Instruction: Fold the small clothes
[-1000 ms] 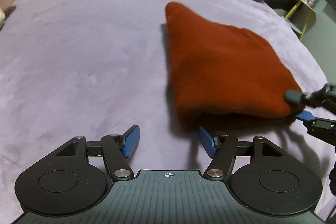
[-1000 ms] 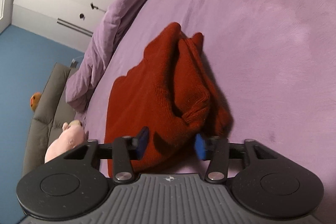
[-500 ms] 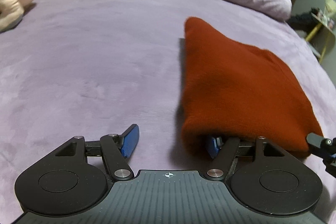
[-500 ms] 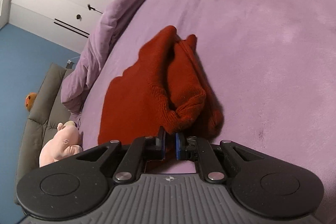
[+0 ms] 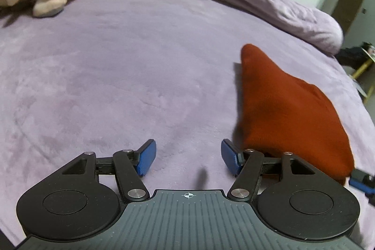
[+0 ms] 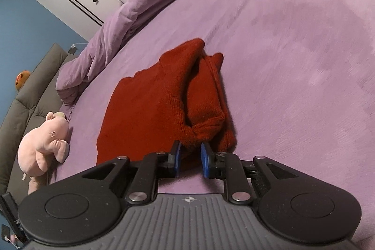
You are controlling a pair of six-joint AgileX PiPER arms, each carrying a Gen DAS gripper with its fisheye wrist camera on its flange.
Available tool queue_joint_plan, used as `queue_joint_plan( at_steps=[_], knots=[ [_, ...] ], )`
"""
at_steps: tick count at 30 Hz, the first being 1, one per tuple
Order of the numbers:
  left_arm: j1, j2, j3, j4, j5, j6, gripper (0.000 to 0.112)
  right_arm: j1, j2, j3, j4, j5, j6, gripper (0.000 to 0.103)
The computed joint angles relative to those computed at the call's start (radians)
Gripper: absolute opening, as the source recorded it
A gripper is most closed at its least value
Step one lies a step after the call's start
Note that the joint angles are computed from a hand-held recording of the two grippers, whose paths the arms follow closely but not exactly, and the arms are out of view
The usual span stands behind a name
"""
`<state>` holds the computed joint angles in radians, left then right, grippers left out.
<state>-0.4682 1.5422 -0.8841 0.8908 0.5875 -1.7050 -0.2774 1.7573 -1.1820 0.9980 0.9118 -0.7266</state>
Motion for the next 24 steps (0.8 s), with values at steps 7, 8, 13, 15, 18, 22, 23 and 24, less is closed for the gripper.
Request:
queue_joint_plan(
  at_steps=[7,8,13,15,18,22,23,24],
  knots=[
    [0.012,0.052,-0.084,0.036,-0.06,0.038,0.069,0.078,-0.072,0.008,0.008,-0.099,-0.077,0.019],
    [0.012,0.075,-0.103,0.033,-0.065,0.052,0.069,0.103,-0.063,-0.008,-0.022,-0.111,-0.069,0.019],
    [0.019,0.151,-0.155,-0.1,-0.057,0.213,0.069,0.195,0.001,-0.052,-0.199,-0.191,0.01,0.0],
    [0.027,0.142,-0.138,-0.098,-0.07,0.21,0.071,0.192,0.015,-0.044,-0.211,-0.202,0.003,0.0],
    [0.044,0.117,-0.127,-0.134,-0.068,0.252,0.07,0.173,0.0,-0.033,-0.192,-0.184,-0.013,0.0],
    [0.049,0.111,-0.157,-0.294,0.011,0.453,0.07,0.181,-0.035,-0.034,-0.278,-0.165,0.044,0.0],
    [0.046,0.103,-0.155,-0.323,0.018,0.483,0.071,0.188,-0.045,-0.035,-0.311,-0.158,0.07,0.0],
    [0.037,0.093,-0.15,-0.341,0.023,0.503,0.075,0.198,-0.057,-0.035,-0.352,-0.148,0.102,0.0]
  ],
)
